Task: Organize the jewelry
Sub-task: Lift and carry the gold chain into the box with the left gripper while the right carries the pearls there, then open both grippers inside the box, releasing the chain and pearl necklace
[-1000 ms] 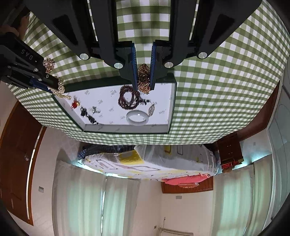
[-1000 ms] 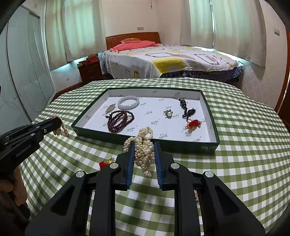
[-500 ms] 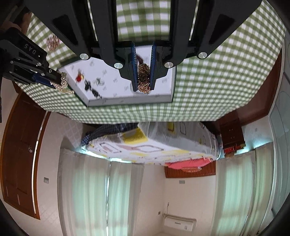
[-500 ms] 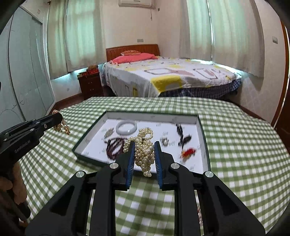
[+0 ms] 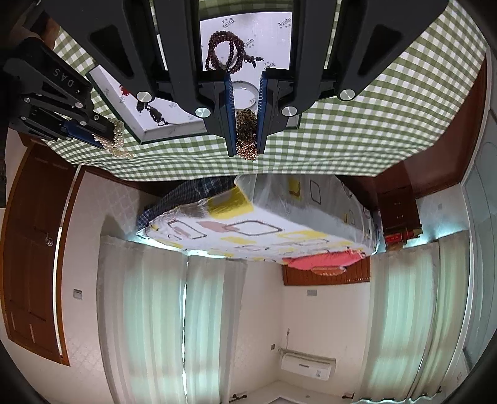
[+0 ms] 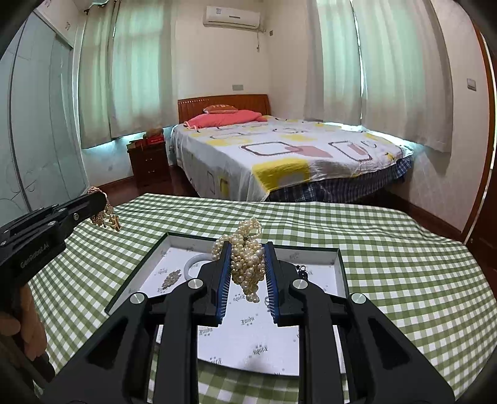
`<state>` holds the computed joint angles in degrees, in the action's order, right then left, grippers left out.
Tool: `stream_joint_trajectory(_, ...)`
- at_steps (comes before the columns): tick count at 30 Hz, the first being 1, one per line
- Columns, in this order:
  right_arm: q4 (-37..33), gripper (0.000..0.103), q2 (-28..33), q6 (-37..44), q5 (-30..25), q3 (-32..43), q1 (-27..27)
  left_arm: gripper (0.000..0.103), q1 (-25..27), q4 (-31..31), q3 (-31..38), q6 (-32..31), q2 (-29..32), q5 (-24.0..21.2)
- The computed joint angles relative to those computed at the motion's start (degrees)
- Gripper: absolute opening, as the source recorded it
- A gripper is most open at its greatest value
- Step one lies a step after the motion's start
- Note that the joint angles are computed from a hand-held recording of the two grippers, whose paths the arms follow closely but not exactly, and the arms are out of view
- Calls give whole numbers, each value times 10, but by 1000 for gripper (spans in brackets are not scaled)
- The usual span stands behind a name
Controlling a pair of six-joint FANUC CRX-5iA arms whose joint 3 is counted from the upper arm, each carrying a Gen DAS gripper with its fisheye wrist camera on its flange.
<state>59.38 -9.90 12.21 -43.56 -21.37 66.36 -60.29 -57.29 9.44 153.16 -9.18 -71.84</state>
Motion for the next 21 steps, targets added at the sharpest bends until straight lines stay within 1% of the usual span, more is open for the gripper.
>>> stream_joint_trajectory(10, -79, 21, 33, 36, 1, 0, -10, 13, 62, 86, -51, 12, 8, 34)
stream_joint_trajectory(14, -126, 21, 48, 72, -3, 14, -14, 13, 90, 124, -69, 4, 11, 52)
stream_joint_trajectory(21, -180, 21, 64, 109, -18, 30, -15, 13, 129, 184, -91, -21, 16, 76)
